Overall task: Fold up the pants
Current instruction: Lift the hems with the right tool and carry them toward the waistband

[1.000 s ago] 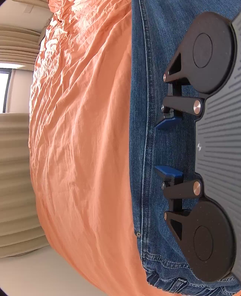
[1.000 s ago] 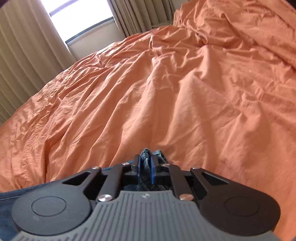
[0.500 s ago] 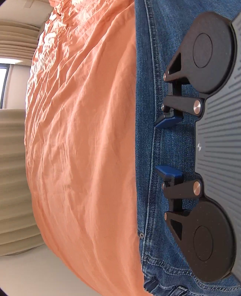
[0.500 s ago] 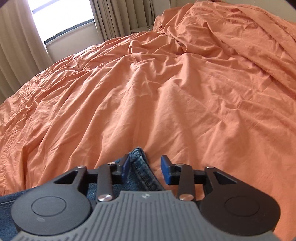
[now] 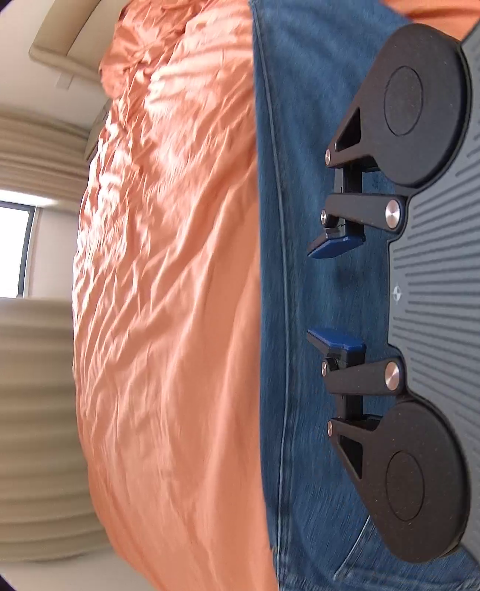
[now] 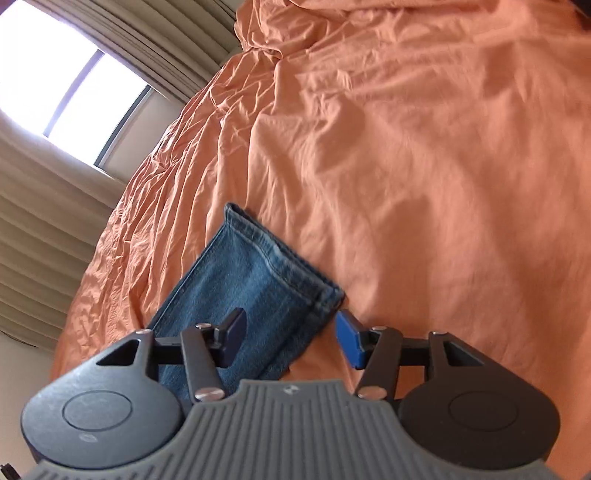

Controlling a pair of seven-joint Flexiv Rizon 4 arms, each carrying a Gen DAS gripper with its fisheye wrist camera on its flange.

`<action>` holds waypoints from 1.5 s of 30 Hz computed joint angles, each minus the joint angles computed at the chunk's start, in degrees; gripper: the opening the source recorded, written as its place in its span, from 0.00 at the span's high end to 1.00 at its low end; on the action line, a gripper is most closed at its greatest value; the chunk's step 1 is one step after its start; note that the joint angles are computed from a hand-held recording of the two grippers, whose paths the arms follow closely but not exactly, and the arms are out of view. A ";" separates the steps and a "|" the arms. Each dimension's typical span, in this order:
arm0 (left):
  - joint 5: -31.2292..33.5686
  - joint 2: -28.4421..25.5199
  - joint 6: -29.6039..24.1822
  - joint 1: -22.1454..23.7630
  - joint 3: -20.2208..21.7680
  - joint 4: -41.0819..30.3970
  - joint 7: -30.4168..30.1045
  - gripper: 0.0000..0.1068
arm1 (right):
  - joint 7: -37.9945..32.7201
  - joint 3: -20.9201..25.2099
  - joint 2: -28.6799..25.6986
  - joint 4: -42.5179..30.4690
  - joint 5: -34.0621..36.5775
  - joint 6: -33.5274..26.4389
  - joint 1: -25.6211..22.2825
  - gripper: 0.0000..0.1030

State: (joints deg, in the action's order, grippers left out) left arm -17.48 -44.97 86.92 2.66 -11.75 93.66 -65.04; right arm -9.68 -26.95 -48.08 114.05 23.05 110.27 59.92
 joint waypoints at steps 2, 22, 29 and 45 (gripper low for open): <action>-0.05 0.11 -0.67 -0.23 -1.51 0.34 0.35 0.51 | 2.15 8.02 -3.10 -3.00 0.46 8.18 -6.65 0.39; -1.00 -11.20 -10.36 -11.49 -2.14 -15.39 6.29 0.63 | -12.92 18.59 -9.84 -9.16 8.99 20.26 -14.17 1.00; -0.58 -21.77 -17.30 -17.63 3.43 -35.30 -0.03 0.69 | -18.10 20.28 -8.04 -10.57 10.44 16.34 -16.04 0.99; 8.15 -13.33 -16.49 -18.48 4.91 -24.55 -4.93 0.81 | -13.47 8.02 -5.47 -11.09 11.16 0.69 -7.62 0.99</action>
State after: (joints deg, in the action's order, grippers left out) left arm -9.33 -58.31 70.43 -15.82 -6.84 69.11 -69.98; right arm -23.15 -18.93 -53.55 102.96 34.22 110.96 52.30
